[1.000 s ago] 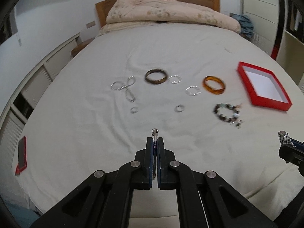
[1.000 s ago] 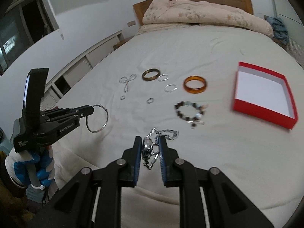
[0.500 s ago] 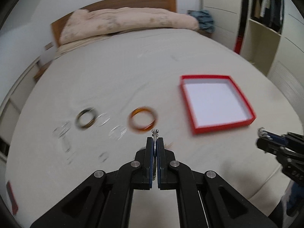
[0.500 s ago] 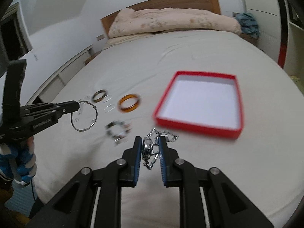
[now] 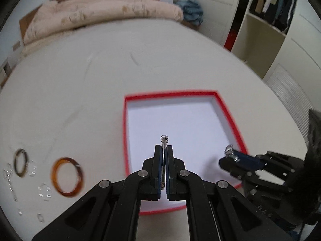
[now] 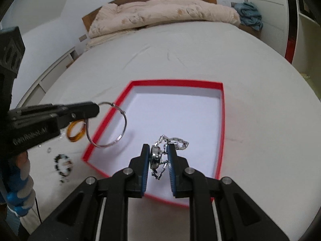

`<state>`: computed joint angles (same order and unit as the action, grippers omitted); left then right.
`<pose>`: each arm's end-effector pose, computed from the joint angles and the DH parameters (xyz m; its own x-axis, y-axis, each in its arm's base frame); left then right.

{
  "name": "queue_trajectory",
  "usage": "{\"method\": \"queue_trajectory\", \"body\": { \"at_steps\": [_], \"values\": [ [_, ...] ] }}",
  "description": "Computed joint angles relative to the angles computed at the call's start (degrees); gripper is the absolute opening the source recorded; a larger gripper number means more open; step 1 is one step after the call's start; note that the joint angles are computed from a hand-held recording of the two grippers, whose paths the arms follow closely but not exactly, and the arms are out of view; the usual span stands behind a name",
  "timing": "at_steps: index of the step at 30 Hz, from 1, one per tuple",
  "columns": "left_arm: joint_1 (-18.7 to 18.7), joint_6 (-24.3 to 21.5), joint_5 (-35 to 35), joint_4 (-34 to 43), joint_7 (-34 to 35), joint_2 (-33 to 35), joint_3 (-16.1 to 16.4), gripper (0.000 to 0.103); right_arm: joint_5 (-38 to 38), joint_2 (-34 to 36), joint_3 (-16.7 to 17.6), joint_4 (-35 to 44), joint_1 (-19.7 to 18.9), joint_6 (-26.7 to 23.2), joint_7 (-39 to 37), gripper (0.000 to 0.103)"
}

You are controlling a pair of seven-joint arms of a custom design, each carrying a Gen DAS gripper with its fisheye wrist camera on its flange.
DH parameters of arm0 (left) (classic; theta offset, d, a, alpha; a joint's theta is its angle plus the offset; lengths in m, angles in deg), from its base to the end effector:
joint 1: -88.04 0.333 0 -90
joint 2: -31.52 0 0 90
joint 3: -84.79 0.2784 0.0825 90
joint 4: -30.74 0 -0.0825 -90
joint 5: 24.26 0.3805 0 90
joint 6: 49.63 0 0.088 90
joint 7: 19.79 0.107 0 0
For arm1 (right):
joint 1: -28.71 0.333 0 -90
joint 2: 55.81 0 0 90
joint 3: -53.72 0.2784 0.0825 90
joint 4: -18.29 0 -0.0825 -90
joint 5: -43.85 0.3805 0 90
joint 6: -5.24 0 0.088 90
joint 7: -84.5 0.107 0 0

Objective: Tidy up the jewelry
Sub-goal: 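Carry the bangle and watch into the red box and open both tools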

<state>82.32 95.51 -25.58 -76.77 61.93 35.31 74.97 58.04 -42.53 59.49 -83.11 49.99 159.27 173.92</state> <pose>0.5958 -0.1632 0.5047 -0.1405 -0.9836 0.1126 -0.8354 0.0567 -0.5467 0.5934 0.2885 0.4738 0.3530 -0.9046 -0.2391 -0.7813 -0.1444 -0.6072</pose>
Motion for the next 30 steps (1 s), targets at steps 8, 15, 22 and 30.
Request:
{"method": "queue_trajectory", "body": {
  "at_steps": [8, 15, 22, 30],
  "values": [
    [0.3, 0.53, 3.16, -2.93, -2.34, 1.65, 0.37, 0.003, 0.67, 1.36, -0.12, -1.14, -0.85, -1.95, -2.55, 0.017],
    [0.01, -0.49, 5.14, -2.42, -5.56, 4.12, 0.03, 0.005, -2.25, 1.26, -0.62, -1.3, -0.33, -3.37, -3.85, 0.017],
    [0.19, -3.22, 4.7, 0.31, -6.88, 6.17, -0.4, 0.009, -4.57, 1.8, -0.91, 0.52, -0.12, -6.39, -4.38, 0.018],
    [0.33, -4.79, 3.19, 1.27, -5.84, 5.52, -0.56, 0.031, -4.95, 1.13, -1.05, 0.51, -0.06, -6.95, -3.61, 0.03]
  ]
}}
